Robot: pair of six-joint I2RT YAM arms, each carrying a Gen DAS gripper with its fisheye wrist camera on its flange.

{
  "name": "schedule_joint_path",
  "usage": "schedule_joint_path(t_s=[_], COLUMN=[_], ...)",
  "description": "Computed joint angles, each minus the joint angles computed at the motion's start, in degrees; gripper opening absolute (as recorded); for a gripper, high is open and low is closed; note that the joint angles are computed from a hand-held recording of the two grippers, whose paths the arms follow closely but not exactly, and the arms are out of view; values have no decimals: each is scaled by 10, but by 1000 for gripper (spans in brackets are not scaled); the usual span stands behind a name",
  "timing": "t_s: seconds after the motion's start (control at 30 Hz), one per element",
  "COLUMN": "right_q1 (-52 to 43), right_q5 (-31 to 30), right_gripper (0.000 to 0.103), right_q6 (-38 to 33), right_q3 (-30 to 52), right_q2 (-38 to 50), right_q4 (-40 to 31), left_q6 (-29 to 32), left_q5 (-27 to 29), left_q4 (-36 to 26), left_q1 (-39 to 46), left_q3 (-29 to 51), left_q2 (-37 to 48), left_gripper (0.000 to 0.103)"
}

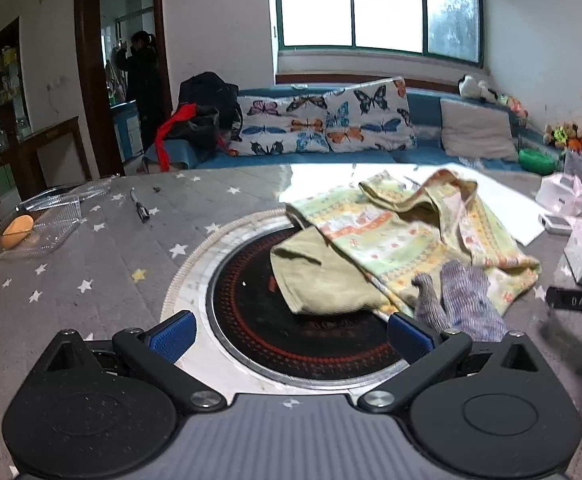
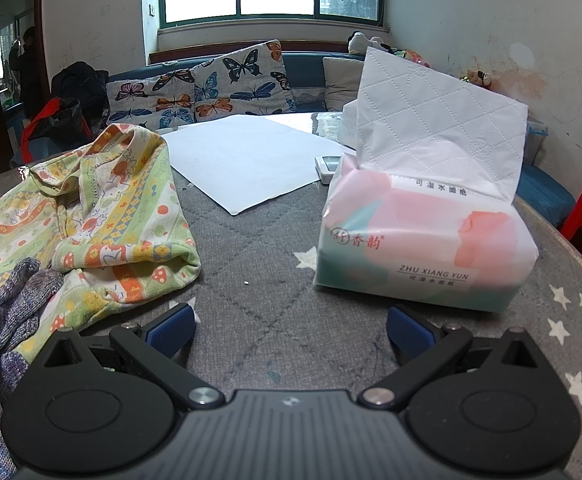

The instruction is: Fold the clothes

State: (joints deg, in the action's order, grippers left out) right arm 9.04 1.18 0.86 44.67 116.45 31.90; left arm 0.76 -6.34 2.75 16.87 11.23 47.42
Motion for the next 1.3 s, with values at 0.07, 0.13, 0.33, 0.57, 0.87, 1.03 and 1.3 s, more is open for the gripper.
schedule_joint_path(t_s=[0.07, 0.13, 0.33, 0.57, 0.87, 1.03, 1.3], right_q1=[-2, -5, -17, -41, -36, -38, -59], right_q5=[-3, -6, -22, -59, -61, -81, -129], right_gripper=[103, 103, 103, 103, 103, 103, 103], right_q6=[0, -1, -2, -2, -41, -47, -80], right_q3=[0, 1, -5, -27, -125, -188, -280], right_q2=[0, 0, -4, -27, -96, -149, -259], right_q4=[0, -1, 3, 6, 54, 81, 87], left_q6=[8, 5, -56, -33, -43, -50, -86], left_q5=[4, -25, -142, -51, -62, -73, -132], left_q4=[-8, -16, -44, -51, -106, -170, -308], left_q1=[8, -6, -146, -71, -81, -98, -167], left_q3=[0, -7, -15, 8, -6, -12, -11], left_q2=[-4, -19, -8, 28, -44, -117, -240], left_gripper=[103, 103, 103, 103, 103, 103, 103])
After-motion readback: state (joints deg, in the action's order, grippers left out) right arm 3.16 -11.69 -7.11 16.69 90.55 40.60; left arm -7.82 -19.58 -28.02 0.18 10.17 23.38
